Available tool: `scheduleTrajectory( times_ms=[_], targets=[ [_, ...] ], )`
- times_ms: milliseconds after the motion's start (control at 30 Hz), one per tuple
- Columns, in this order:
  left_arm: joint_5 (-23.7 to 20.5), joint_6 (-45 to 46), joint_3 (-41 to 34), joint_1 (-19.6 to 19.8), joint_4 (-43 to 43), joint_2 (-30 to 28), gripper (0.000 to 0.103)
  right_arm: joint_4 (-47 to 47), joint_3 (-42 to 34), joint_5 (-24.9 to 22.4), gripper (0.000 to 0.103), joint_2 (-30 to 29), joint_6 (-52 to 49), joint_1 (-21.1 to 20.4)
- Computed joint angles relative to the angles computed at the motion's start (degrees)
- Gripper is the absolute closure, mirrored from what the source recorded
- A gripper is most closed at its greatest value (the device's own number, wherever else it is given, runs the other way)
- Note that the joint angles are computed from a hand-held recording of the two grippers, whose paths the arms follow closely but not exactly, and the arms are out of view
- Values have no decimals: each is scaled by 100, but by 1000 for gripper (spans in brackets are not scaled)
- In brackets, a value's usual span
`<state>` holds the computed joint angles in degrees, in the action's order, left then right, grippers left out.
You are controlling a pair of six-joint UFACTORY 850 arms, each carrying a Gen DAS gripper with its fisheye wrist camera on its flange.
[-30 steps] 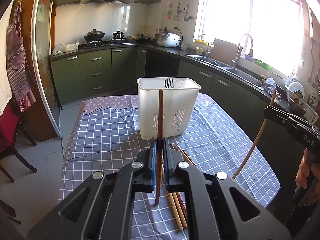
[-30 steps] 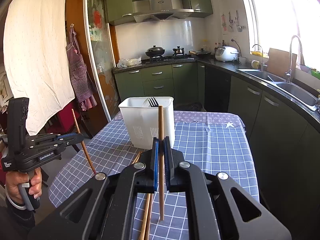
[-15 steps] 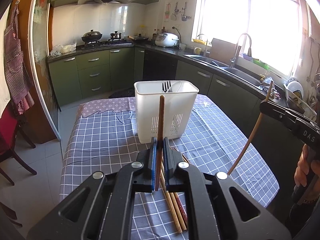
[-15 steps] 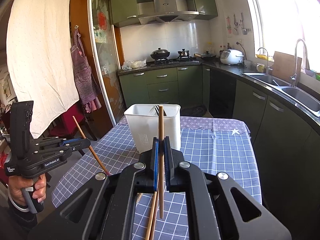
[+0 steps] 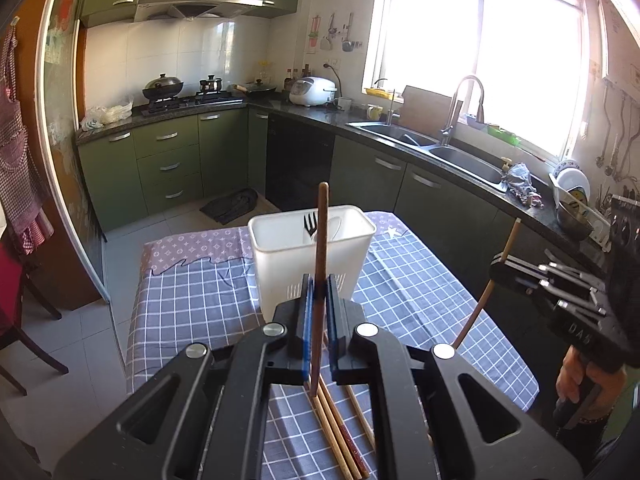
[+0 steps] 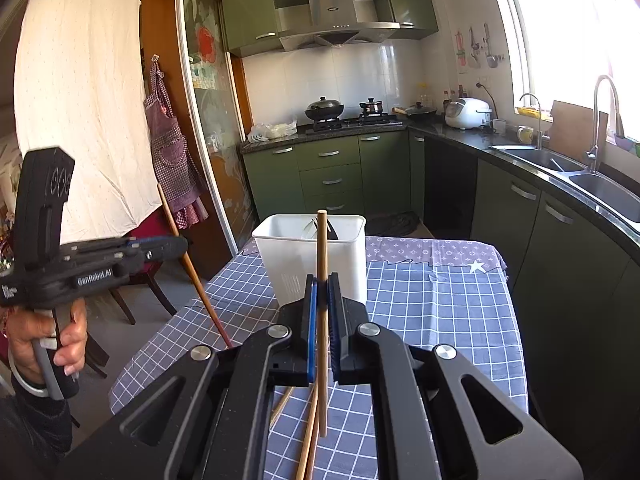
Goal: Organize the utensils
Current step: 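Lift the chopsticks upright with both tools and carry them toward the caddy, then lower the chopsticks into the caddy and open both tools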
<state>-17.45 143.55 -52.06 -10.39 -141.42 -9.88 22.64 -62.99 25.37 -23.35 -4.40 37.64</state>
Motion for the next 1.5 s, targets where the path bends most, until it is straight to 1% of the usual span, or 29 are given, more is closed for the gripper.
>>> scheduleTrajectory(
  times_ms=[67,100,267,333,367,433,467,533,567,700,800,867,900,967,1000,1033,1100,1233,1300,1400,1500],
  targets=[
    [57,-768,-276,56,791,-18,97,-48,16,-4,97,-1,69,-12],
    [71,-1015,-413,77,1020,-33,97,-54,26,-4,97,5,89,-18],
    [137,-1355,-1055,129,1172,-175,97,-131,48,12,97,2,207,-66],
    [199,-1061,-1283,122,750,-279,97,-161,54,9,97,6,234,-85],
    [216,-732,-1377,102,399,-335,97,-163,47,7,97,1,235,-92],
    [253,245,-1538,41,-672,-452,97,-180,46,13,97,3,252,-101],
    [287,590,-1635,18,-1039,-534,97,-174,58,27,97,11,252,-99],
    [374,898,-1823,-22,-1357,-724,97,-183,63,45,97,26,271,-107],
    [445,938,-1905,-38,-1399,-815,97,-198,74,55,97,41,285,-111],
    [783,311,-2224,-82,-751,-1229,97,-251,35,41,97,70,319,-160],
    [920,287,-2311,-83,-683,-1453,97,-292,-94,-18,97,66,301,-191],
    [1011,58,-2355,-79,-411,-1575,97,-408,-201,-20,97,69,360,-213],
    [1038,78,-2348,-72,-408,-1608,97,-485,-268,-21,97,69,400,-225],
    [1029,740,-2258,-79,-1004,-1616,96,-565,-423,5,97,71,454,-249],
    [1029,926,-2220,-81,-1160,-1613,95,-581,-510,49,97,67,466,-259],
    [1017,877,-2163,-78,-1097,-1591,92,-617,-603,110,97,60,496,-271],
    [919,371,-2012,-41,-581,-1504,89,-595,-830,212,97,28,490,-291],
    [642,436,-1597,32,-664,-1182,89,6,-1444,362,97,-182,-124,-293],
    [528,694,-1359,52,-892,-992,89,377,-1871,314,97,-394,-507,-327],
    [385,424,-1064,102,-553,-749,89,1132,-2562,156,97,-826,-1296,-350],
    [310,263,-835,119,-315,-579,88,1668,-3223,-342,97,-1302,-1800,-428]
  ],
)
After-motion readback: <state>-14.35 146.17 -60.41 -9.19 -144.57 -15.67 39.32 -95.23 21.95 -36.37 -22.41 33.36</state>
